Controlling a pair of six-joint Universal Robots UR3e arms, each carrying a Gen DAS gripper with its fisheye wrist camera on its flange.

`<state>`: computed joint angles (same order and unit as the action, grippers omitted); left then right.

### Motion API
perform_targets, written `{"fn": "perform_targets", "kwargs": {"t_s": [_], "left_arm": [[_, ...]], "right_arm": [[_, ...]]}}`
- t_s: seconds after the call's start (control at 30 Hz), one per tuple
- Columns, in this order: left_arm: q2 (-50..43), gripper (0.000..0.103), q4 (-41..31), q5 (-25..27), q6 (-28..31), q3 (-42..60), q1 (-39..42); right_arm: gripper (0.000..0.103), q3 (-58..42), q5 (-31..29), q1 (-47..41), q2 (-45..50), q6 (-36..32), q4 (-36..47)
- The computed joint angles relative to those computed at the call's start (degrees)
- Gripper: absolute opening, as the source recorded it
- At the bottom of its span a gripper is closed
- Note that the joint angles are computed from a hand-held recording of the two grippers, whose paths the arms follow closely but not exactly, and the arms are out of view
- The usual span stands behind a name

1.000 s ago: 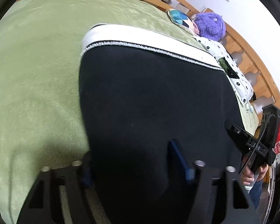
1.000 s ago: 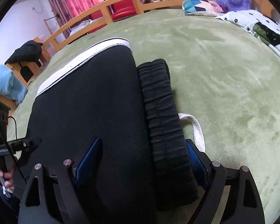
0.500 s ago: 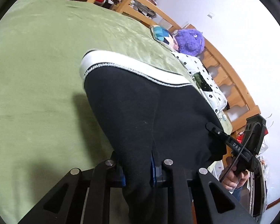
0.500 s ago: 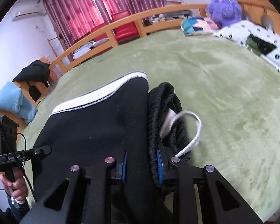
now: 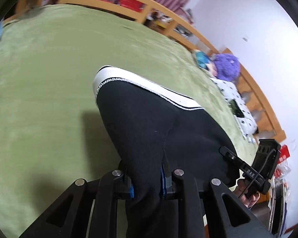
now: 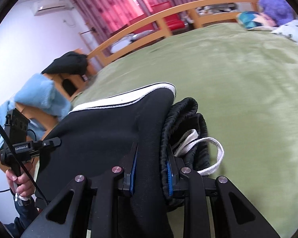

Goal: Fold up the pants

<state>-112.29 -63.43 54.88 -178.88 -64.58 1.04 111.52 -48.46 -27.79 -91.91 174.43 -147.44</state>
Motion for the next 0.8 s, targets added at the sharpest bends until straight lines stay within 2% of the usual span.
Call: {"fn": "perform_targets", "kwargs": {"t_s": [0.07,0.17,0.2,0.23,0.3,0.4,0.47,0.5,0.57,0.6,0.63,0.7,0.77,0.8], "left_arm": [[1.4,0.018,0.0,-0.3,2.2,-3.3,3.0],[0.7,0.022,1.0,1.6,4.7,-6.3,3.3],[0.5,0.028,1.8,4.2,5.1,-7.3,2.3],[0.2,0.038,2.3,7.2,5.9,-7.9,1.2],[0.9,0.051,5.7,13.0,6.0,-10.9,-0.9],[7.7,0.051,12.8,17.7,6.1,-20.7,-1.2],[12.7,0.051,15.2,19.0,6.0,-25.2,-1.3],[15.8,0.053,16.1,18.6,6.2,-27.4,-1.3],[21.0,0.06,17.1,15.4,6.2,-31.0,-0.2],[24.4,0.065,18.3,12.8,6.8,-34.2,0.4],[26.5,0.066,19.6,11.7,7.2,-36.9,0.1],[27.6,0.066,21.8,15.3,6.7,-40.6,-3.1],[25.1,0.066,23.6,20.4,5.6,-43.6,-6.5],[24.1,0.071,26.3,22.2,4.4,-45.9,-7.4]], "right_arm": [[0.023,-0.6,-2.9,5.1,3.0,3.6,-5.5],[0.026,-0.4,-11.4,11.8,5.3,6.7,-12.0],[0.033,-0.6,-15.6,13.6,5.6,6.2,-12.3],[0.046,-1.2,-19.3,15.1,6.0,5.1,-11.4],[0.061,-2.8,-27.1,17.5,7.1,1.1,-8.4],[0.061,2.6,-25.4,13.9,-0.9,-1.7,-5.6],[0.06,6.4,-25.7,12.3,-7.9,-1.6,-7.0],[0.059,7.8,-25.4,11.5,-10.3,-1.8,-8.1],[0.058,10.8,-20.3,9.3,-15.6,-2.2,-8.6],[0.053,12.4,-16.5,8.4,-17.5,-2.8,-8.0],[0.048,13.1,-15.4,8.8,-17.7,-3.4,-7.9],[0.037,15.4,-17.9,12.2,-16.5,-4.9,-9.3],[0.035,17.8,-22.7,15.3,-13.4,-4.9,-14.1],[0.036,19.4,-24.7,16.3,-12.1,-4.7,-17.4]]}}
